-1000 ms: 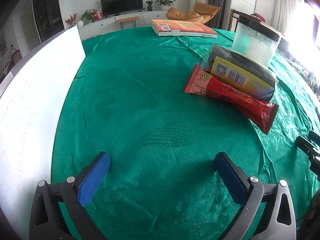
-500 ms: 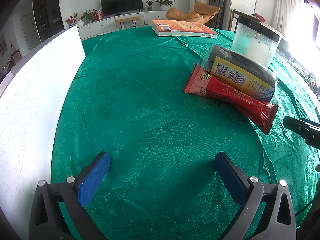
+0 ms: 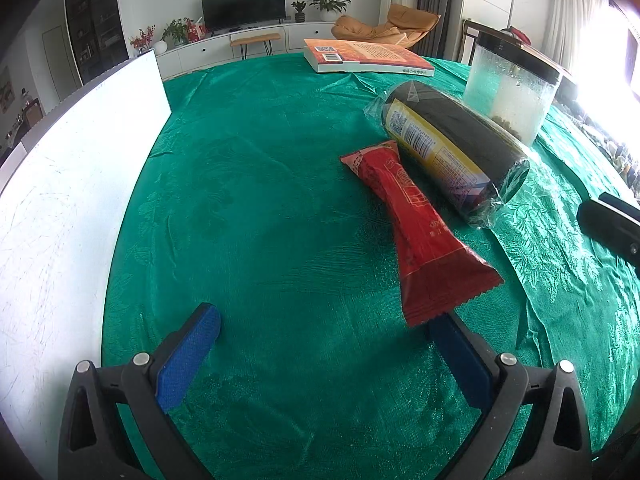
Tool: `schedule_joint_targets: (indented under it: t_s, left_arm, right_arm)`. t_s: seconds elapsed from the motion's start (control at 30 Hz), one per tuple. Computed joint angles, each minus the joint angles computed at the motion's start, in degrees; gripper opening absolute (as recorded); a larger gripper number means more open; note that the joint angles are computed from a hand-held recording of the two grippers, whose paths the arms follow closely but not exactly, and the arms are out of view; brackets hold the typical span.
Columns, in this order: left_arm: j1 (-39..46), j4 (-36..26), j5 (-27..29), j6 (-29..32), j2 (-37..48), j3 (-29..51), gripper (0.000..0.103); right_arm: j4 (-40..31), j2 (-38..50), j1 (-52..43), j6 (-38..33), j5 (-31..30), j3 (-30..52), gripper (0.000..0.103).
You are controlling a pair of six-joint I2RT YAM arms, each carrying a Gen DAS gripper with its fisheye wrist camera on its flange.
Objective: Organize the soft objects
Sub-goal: 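Close the right tool on the black roll and lift it, then stand the black roll upright on the table and open the right tool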
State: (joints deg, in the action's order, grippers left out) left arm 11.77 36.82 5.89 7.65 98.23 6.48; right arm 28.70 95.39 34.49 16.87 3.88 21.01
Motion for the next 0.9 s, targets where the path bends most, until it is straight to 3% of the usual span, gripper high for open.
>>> schedule_joint_targets:
  t_s: [0.1,0.17,0.33,0.63,0.67,0.73,0.9]
  left_arm:
    - [0.0,0.0,0.0,0.0,0.1,0.1,0.103]
    - [0.0,0.0,0.0,0.0,0.1,0.1,0.103]
    - [0.0,0.0,0.0,0.0,0.1,0.1,0.103]
    - [0.0,0.0,0.0,0.0,0.1,0.1,0.103]
    - [0.0,0.0,0.0,0.0,0.1,0.1,0.103]
    - [0.0,0.0,0.0,0.0,0.1,0.1,0.103]
    - [0.0,0.0,0.0,0.0,0.1,0.1,0.103]
  right_arm:
    - [-1.7,-5.6,1.2,-4.2,3.8,-0.5,0.089]
    - [-6.0,-5.7,2.1,-8.3,4.8,3.9,0.089]
    - [-15.5,6.5,4.5,-17.9,9.0,19.2,0.089]
    - [-22.0,16.6,6.1,-18.6,9.6,28.9,0.086]
    - [-23.1,17.7,6.0,-18.9,9.0,30.0,0.083]
    - [-24.0,18.7,5.7,-19.0,7.0,30.9,0.059]
    - [-22.1,18.1,5.4,-17.0,6.4,29.3,0.059]
